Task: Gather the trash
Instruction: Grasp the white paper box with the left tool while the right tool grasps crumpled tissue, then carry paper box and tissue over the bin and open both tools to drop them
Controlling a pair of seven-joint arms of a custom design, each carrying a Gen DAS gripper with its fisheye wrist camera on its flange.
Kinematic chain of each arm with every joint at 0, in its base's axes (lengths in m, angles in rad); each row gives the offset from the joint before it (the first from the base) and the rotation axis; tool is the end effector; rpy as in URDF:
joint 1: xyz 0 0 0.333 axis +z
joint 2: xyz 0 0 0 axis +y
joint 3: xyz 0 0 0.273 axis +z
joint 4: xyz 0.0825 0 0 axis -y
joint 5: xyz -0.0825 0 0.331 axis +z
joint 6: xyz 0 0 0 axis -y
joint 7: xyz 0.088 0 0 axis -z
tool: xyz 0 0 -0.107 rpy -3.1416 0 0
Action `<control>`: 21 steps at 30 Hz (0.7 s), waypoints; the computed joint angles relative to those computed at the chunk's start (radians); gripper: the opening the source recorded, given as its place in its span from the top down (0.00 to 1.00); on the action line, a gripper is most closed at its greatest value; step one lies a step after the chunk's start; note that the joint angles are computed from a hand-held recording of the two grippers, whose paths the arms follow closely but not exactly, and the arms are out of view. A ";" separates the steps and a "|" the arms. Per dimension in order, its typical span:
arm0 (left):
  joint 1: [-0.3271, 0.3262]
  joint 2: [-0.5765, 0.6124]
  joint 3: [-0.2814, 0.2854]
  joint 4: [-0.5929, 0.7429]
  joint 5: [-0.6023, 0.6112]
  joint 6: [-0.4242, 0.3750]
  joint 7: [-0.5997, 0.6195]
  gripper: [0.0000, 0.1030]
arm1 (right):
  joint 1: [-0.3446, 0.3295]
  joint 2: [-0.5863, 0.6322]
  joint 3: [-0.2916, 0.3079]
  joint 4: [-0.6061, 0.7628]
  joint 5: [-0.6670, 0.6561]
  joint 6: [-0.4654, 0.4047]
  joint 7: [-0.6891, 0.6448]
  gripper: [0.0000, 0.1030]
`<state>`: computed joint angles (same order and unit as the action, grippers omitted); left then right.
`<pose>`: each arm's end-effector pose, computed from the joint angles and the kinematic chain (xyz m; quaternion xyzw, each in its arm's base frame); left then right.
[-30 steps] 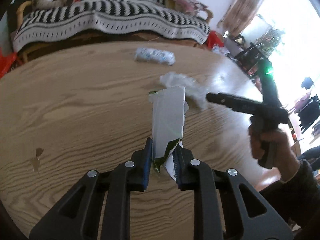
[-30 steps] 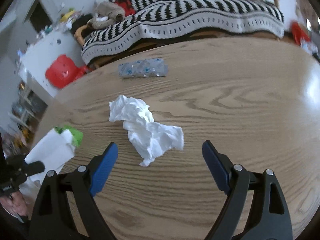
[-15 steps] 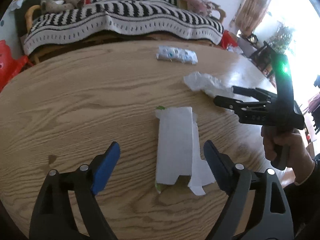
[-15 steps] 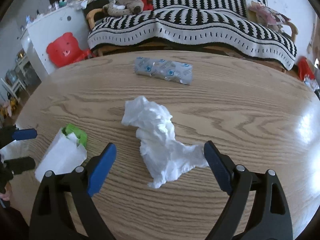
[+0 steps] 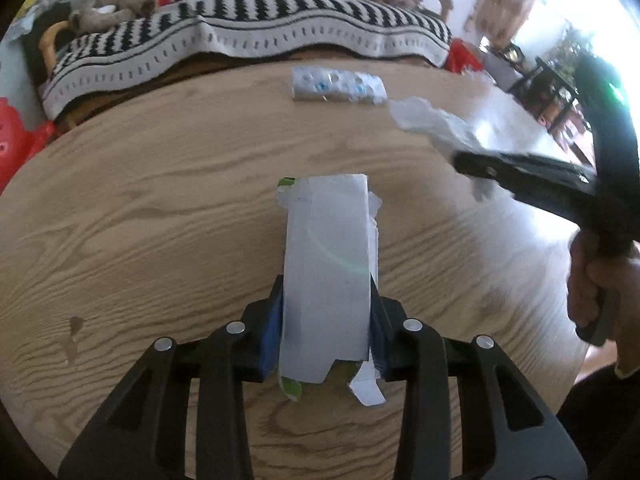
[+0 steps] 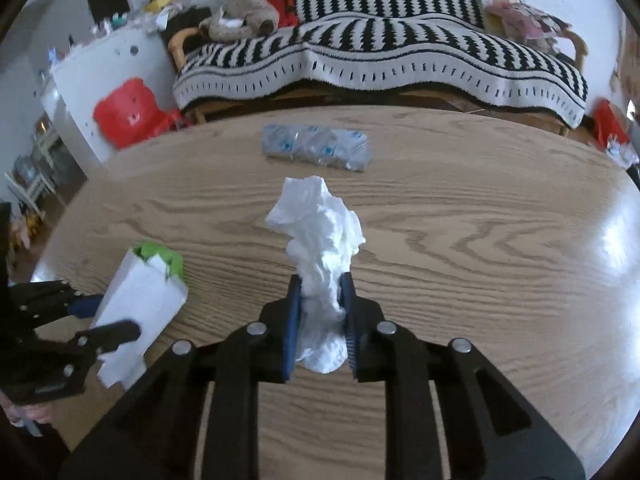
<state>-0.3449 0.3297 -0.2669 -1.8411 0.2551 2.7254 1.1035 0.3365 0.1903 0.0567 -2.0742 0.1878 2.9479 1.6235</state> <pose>0.5073 -0.3493 0.4074 -0.5656 0.7744 -0.2614 0.1099 0.5363 0.2076 0.4090 -0.7179 0.6088 -0.1332 0.3101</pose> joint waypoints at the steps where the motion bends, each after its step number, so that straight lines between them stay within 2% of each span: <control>1: -0.005 -0.005 0.005 0.000 0.004 0.007 -0.019 0.65 | -0.016 -0.027 0.015 -0.026 0.034 0.005 -0.027 0.81; 4: -0.019 -0.013 0.012 0.013 0.024 0.008 -0.051 0.65 | -0.011 -0.098 0.001 -0.098 0.013 0.016 -0.005 0.81; 8: -0.004 -0.015 -0.016 0.030 -0.028 0.014 -0.035 0.65 | -0.037 -0.207 0.004 -0.208 0.040 0.017 -0.022 0.81; 10: -0.002 -0.009 -0.027 0.043 -0.059 0.016 -0.037 0.65 | -0.048 -0.269 -0.001 -0.264 0.094 0.008 -0.063 0.81; 14: -0.056 0.023 -0.020 0.103 -0.020 -0.002 -0.065 0.65 | -0.090 -0.415 -0.006 -0.398 0.089 -0.004 -0.072 0.81; 18: -0.123 0.111 -0.044 0.238 0.004 -0.047 -0.039 0.65 | -0.135 -0.553 -0.011 -0.515 0.082 -0.031 -0.076 0.81; 21: -0.158 0.185 -0.079 0.348 -0.025 -0.077 0.014 0.65 | -0.180 -0.681 -0.022 -0.611 0.072 -0.063 -0.083 0.81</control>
